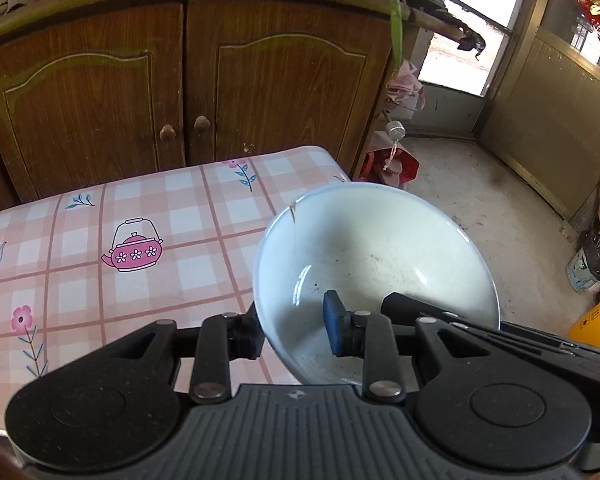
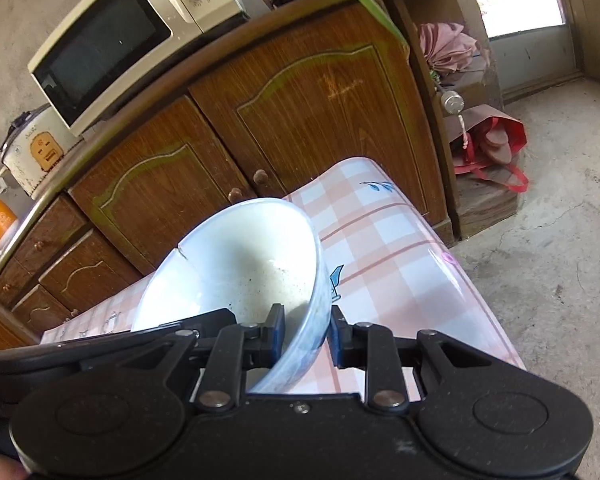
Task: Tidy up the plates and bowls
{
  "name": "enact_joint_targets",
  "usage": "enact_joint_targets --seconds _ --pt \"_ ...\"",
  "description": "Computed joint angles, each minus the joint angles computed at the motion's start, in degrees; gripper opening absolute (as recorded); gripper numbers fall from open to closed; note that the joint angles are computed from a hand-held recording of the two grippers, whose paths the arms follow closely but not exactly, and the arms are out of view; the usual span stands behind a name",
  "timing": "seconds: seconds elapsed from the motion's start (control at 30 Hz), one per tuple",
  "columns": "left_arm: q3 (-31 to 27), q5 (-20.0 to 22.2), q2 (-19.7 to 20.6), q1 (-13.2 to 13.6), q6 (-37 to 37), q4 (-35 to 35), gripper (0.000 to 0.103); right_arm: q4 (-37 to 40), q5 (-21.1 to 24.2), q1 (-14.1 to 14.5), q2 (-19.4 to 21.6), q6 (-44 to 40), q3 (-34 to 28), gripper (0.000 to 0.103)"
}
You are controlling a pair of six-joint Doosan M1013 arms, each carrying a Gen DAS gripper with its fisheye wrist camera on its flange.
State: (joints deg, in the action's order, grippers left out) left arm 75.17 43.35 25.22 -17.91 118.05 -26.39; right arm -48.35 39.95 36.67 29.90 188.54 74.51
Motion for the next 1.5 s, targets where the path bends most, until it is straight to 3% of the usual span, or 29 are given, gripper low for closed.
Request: enact_joint_targets --seconds 0.33,0.7,1.5 --pt "8.72 -2.82 -8.64 0.44 4.74 -3.17 0.028 -6.2 6.62 6.29 -4.58 7.17 2.86 0.03" --pt "15.7 -4.66 -15.22 2.74 10.37 -7.79 0.028 -9.02 12.54 12.09 -5.49 8.87 2.01 0.03" --pt "22.73 -7.59 -21.17 4.82 16.86 -12.97 0.028 -12.01 16.87 17.59 -5.2 11.39 1.22 0.03"
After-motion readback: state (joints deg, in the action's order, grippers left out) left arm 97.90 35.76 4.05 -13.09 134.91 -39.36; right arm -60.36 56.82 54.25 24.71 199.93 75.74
